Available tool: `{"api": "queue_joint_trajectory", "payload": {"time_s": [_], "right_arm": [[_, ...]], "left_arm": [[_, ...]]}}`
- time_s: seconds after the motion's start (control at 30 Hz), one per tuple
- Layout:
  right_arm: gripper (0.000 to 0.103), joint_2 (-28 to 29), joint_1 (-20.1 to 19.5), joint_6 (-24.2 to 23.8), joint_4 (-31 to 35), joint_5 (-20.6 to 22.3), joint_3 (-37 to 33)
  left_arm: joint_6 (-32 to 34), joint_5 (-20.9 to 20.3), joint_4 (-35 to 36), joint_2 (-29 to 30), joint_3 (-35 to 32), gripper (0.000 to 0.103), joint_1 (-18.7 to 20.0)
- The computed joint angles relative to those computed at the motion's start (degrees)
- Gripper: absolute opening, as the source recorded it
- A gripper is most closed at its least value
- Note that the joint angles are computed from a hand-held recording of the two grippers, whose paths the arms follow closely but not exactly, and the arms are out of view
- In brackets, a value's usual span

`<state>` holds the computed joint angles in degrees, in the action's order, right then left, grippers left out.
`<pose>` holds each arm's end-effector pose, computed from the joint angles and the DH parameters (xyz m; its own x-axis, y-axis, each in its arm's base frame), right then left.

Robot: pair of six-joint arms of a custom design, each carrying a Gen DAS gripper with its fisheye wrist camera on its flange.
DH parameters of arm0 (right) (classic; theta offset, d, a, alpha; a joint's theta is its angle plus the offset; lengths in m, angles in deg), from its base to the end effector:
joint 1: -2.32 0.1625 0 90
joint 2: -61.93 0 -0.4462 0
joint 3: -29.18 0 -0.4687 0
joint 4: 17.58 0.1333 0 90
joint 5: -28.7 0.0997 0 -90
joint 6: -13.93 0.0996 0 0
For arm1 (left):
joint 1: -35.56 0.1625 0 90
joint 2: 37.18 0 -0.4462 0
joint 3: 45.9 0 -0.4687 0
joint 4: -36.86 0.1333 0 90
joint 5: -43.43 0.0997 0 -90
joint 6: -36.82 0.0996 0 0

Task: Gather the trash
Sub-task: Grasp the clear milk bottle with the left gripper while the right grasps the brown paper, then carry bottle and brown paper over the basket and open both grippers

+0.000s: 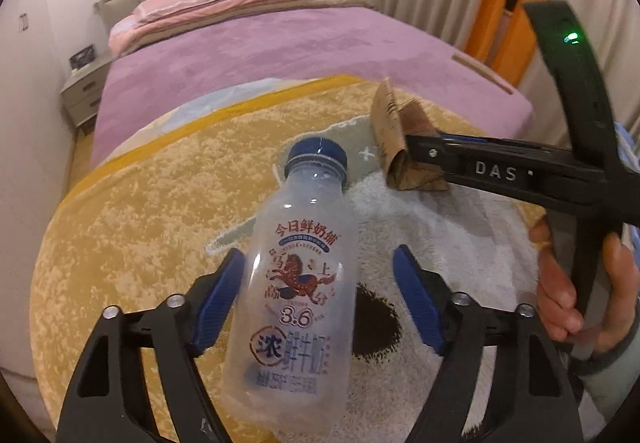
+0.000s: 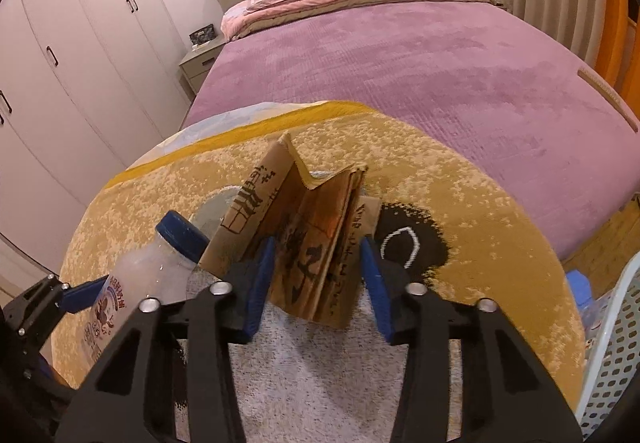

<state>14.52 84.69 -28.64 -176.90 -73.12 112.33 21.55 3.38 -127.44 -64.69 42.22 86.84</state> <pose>0.0031 -0.8271 0.1912 -0.7782 -0.3802 0.4998 -0.5646 0.7720 -0.2919 -0.2980 -0.7067 -0.0784 -0.7537 0.0523 -0.6551 0.4242 0.8001 -0.4242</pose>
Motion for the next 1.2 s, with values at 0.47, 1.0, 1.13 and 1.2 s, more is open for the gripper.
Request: {"api": "queue_joint_trajectory", "payload": {"time_s": [0.47,1.0,1.13,1.2], "right_arm": [[0.005,-4.65,-0.71,-4.45,-3.53,1.93,5.72],[0.004,-13.19,-4.17,-4.66,-6.81,6.25,11.00],[0.004,-15.70,-5.17,-4.62,-7.90,7.85,12.25],[0.004,-16.93,-5.75,-4.71,-8.63,8.62,12.73]], "left_arm": [[-2.69,2.73,-3.83,1.56,-0.24,0.054,-2.42],[2.89,0.42,-10.76,5.60,-4.04,0.054,-6.08],[4.48,-0.37,-11.38,6.92,-5.63,0.054,-6.93],[5.23,-0.77,-11.46,7.62,-6.58,0.054,-7.29]]}}
